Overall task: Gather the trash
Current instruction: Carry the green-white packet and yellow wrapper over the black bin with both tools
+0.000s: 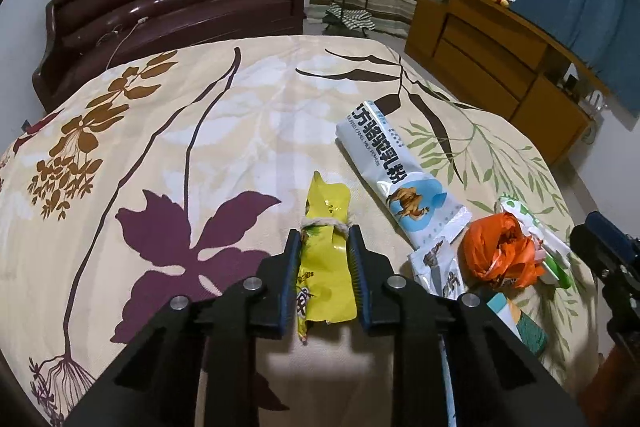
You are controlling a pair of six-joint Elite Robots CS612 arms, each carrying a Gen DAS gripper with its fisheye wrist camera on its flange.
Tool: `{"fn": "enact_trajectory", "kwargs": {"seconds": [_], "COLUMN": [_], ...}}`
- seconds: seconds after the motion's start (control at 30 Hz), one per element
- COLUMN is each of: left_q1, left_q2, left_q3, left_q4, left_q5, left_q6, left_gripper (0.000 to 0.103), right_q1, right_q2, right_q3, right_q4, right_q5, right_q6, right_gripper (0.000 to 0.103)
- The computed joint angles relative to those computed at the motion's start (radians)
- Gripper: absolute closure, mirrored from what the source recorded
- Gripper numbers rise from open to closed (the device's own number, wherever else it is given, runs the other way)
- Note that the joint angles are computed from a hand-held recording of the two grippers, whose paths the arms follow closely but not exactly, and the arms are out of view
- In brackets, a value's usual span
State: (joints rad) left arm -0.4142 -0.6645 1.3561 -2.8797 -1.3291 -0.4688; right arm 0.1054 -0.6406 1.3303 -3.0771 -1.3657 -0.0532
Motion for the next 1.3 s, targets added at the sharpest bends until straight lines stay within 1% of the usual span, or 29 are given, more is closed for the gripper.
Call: {"fn": "enact_trajectory", "kwargs": {"seconds": [0.13, 0.3, 0.4, 0.43, 0.47, 0.57, 0.7, 0.87, 1.0, 1.17, 1.3], "left_q1": [-0.001, -0.001, -0.001, 0.001, 0.002, 0.003, 0.002, -0.002, -0.013, -0.03, -0.05], "left_q2": [-0.015, -0.032, -0.04, -0.042, -0.043, -0.049, -0.055, -0.062, -0.071, -0.081, -0.087], "left_q3": [0.025, 0.057, 0.072, 0.076, 0.079, 0.091, 0.106, 0.122, 0.14, 0.156, 0.167], "left_q4": [-0.017, -0.037, -0.044, -0.045, -0.046, -0.049, -0.056, -0.071, -0.094, -0.128, -0.165], "left_q5": [0.002, 0.02, 0.028, 0.028, 0.027, 0.032, 0.047, 0.05, 0.079, 0.099, 0.112], "left_q6": [-0.014, -0.026, -0.032, -0.036, -0.039, -0.045, -0.045, -0.057, -0.055, -0.059, -0.047], "left_gripper": [0.078, 0.078, 0.078, 0.078, 0.078, 0.078, 0.078, 0.078, 0.078, 0.078, 0.078], "right_q1": [0.005, 0.013, 0.02, 0.021, 0.021, 0.023, 0.027, 0.027, 0.025, 0.016, 0.004], "right_q2": [0.0, 0.007, 0.014, 0.014, 0.014, 0.01, 0.01, 0.011, 0.003, -0.018, -0.042], "right_q3": [-0.001, -0.019, -0.037, -0.04, -0.043, -0.041, -0.039, -0.033, -0.01, 0.035, 0.085], "right_q4": [0.011, 0.061, 0.1, 0.11, 0.13, 0.165, 0.174, 0.142, 0.084, 0.009, -0.063], "right_q5": [-0.004, -0.012, -0.029, -0.028, -0.018, -0.002, -0.013, -0.018, -0.028, -0.034, -0.055], "right_q6": [-0.02, -0.048, -0.07, -0.071, -0.069, -0.071, -0.081, -0.075, -0.064, -0.052, -0.037], "right_gripper": [0.056, 0.056, 0.06, 0.065, 0.067, 0.069, 0.069, 0.074, 0.075, 0.076, 0.076]}}
